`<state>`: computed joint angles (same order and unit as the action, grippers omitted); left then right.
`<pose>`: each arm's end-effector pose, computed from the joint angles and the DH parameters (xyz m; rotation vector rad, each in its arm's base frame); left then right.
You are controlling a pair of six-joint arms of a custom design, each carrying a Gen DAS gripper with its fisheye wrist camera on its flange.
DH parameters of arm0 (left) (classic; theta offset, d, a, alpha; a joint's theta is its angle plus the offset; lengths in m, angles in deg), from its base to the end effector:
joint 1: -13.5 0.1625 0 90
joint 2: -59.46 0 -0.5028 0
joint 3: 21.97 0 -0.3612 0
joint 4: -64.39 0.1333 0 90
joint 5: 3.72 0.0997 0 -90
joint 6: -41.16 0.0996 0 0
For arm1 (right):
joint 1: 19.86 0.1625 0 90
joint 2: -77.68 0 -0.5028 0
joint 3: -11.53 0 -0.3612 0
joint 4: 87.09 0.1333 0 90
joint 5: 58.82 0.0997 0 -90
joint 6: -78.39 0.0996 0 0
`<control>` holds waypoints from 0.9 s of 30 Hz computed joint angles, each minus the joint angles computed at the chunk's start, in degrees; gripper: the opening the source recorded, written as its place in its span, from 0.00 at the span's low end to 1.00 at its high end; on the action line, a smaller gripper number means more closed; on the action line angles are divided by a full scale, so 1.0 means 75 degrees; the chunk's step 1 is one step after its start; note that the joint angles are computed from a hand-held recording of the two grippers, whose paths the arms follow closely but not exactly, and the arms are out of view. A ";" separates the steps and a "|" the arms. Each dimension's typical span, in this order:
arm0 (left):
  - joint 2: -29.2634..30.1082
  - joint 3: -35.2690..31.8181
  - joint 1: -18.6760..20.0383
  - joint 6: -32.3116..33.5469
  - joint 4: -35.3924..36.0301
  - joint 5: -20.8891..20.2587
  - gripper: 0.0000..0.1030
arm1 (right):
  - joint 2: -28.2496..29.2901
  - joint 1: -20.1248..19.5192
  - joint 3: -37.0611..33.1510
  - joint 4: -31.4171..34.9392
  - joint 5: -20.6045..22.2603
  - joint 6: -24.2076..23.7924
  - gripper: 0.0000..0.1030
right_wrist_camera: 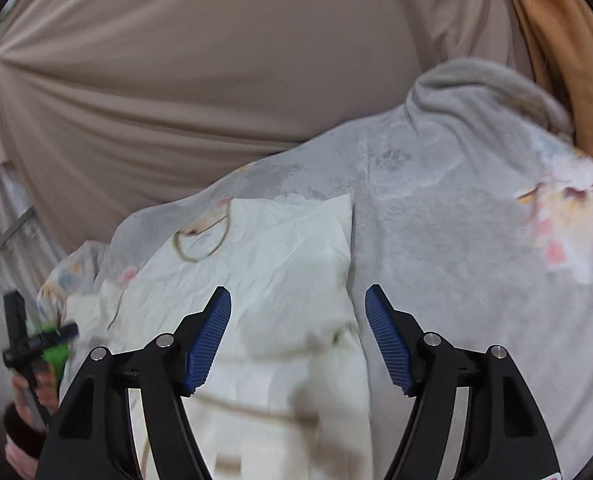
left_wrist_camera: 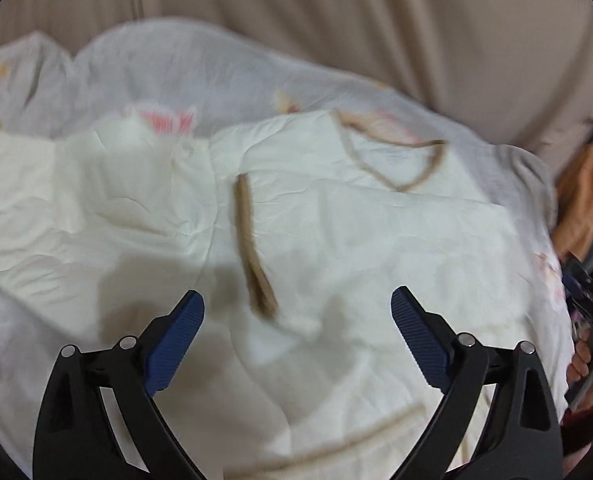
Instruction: Fold large clothes
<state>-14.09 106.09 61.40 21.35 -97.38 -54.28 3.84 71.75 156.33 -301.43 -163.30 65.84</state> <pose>-0.1693 -0.4806 0.3067 0.3614 2.5615 -0.8124 0.1194 -0.3914 0.3265 0.1521 -2.5405 1.2403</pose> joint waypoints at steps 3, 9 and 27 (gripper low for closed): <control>0.0594 -0.0479 0.0625 -0.0078 -0.0254 -0.0208 0.89 | 0.0840 -0.0142 -0.0905 0.0339 -0.0235 0.0310 0.66; 0.1011 -0.0839 0.0520 0.0579 -0.0698 -0.0110 0.34 | 0.1714 -0.0419 -0.2356 0.1806 -0.0503 0.0873 0.51; 0.1020 -0.0586 0.0155 0.0929 -0.0978 0.0127 0.30 | 0.1213 -0.0053 -0.1255 -0.0175 -0.0738 -0.0691 0.23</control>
